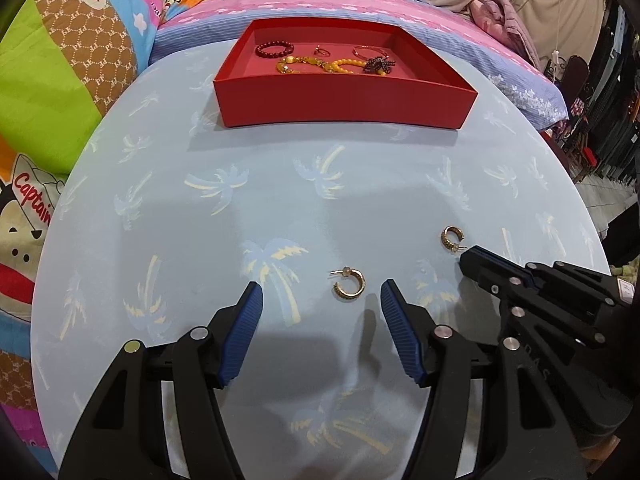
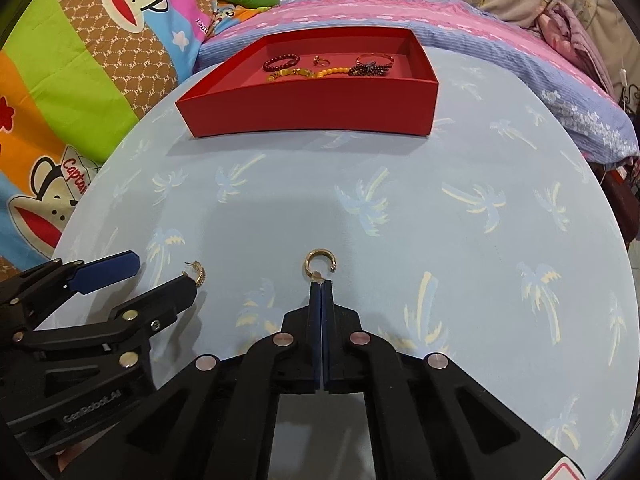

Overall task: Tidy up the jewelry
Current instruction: 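Grasp a gold hoop earring from the table with the right tool, then grasp the other gold hoop earring with the left tool while the right holds its earring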

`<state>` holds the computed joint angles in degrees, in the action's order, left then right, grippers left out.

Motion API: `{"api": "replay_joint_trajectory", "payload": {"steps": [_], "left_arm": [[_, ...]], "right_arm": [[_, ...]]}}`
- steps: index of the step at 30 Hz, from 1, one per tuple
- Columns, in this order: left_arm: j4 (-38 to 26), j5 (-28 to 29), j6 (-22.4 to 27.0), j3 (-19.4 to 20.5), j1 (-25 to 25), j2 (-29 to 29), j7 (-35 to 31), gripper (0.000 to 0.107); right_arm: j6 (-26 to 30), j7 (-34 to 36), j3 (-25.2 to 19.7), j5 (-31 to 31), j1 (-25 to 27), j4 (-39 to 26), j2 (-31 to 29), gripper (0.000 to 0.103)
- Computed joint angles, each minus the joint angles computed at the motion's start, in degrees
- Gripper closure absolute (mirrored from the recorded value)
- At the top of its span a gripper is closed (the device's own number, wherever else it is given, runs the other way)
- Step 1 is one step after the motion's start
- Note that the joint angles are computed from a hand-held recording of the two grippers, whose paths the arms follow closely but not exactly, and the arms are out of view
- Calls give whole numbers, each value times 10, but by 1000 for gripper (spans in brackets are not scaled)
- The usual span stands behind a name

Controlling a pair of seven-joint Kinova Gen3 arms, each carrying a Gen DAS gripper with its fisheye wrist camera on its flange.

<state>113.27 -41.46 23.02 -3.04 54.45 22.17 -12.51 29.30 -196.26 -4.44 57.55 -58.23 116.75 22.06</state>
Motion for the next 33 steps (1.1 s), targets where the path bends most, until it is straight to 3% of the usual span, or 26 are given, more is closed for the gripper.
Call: {"api": "replay_joint_trajectory", "payload": {"steps": [4,6,8,10,15,17,27,33], "left_arm": [[-7,7,2,5,-3,10,-11,53],[-9,6,3,1,0,13,-12,53],[-11,3,7,-4,5,15,-10,54],[-8,3,8,-6,5,12,-5,54],[2,-3,8,-7,1,4,9,54],[4,-1,4,-2,-6,2,7,54],[-7,-3,-1,-10,7,14,1,54],[-15,-17,0,-15,15,21,4,77]], "right_arm": [[-4,4,-3,-2,3,4,-4,102],[-4,-4,0,6,-2,5,-5,95],[3,-5,0,15,-6,2,-3,77],[15,2,-3,18,-5,-7,2,76],[12,33,-4,10,8,-27,19,76],[15,36,1,11,3,-32,23,87],[7,-12,7,27,-5,-3,4,87],[5,-33,-3,35,4,6,-5,87]]}}
